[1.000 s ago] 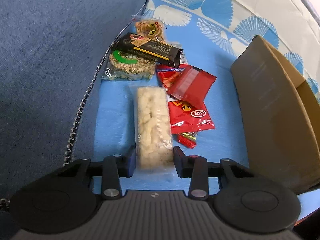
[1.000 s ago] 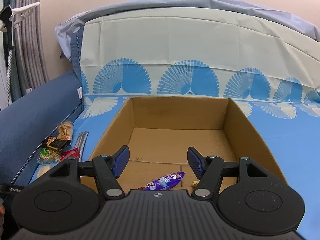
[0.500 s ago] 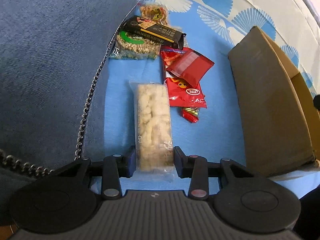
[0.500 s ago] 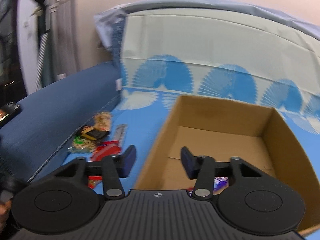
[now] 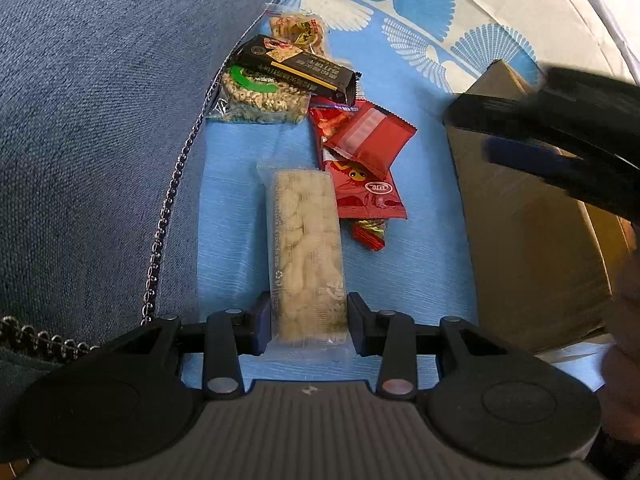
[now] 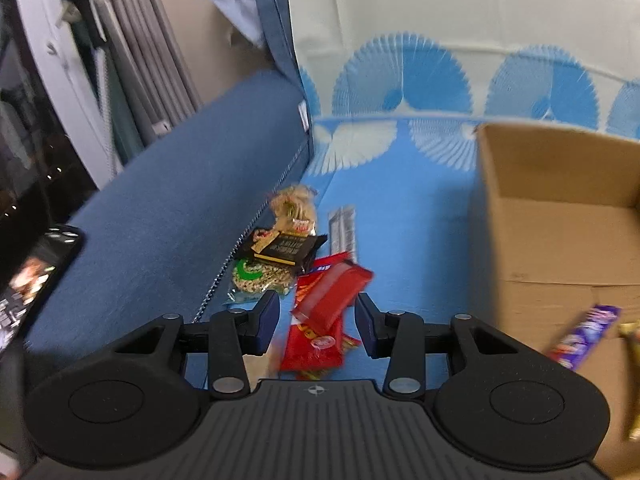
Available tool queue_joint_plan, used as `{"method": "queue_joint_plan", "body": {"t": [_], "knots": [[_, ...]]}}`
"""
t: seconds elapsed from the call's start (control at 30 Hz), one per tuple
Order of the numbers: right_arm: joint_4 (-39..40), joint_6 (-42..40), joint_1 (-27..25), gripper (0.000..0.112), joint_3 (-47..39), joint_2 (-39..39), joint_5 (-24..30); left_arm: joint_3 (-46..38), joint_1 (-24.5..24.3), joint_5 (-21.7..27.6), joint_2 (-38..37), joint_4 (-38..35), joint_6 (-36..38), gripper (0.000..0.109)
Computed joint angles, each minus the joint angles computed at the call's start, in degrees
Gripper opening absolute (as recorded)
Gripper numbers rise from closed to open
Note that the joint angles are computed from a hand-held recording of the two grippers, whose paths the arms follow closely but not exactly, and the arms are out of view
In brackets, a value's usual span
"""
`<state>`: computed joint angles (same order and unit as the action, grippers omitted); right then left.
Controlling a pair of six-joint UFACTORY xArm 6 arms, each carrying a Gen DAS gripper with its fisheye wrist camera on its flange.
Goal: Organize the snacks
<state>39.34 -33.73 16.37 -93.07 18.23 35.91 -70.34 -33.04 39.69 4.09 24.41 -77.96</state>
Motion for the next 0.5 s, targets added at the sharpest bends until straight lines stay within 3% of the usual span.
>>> {"method": "queue_joint_plan", "body": {"t": [0.23,0.33,0.5], "knots": [[-21.6,24.0,4.1,0.07,-20.1,17.2,5.6,1.2,0.3,-1.6,-0.7,-0.9,2.0,0.043],[-30.6,33.6,5.4,0.07,-31.7,25.0,11.9,1.2,0.5,-1.8,-0.6,-1.1,2.6,0.043],[-36.9,36.4,6.9,0.065,-43.5,32.8,18.2,1.3,0.6,-2.4,-0.5,-0.9,2.2,0.043]]}}
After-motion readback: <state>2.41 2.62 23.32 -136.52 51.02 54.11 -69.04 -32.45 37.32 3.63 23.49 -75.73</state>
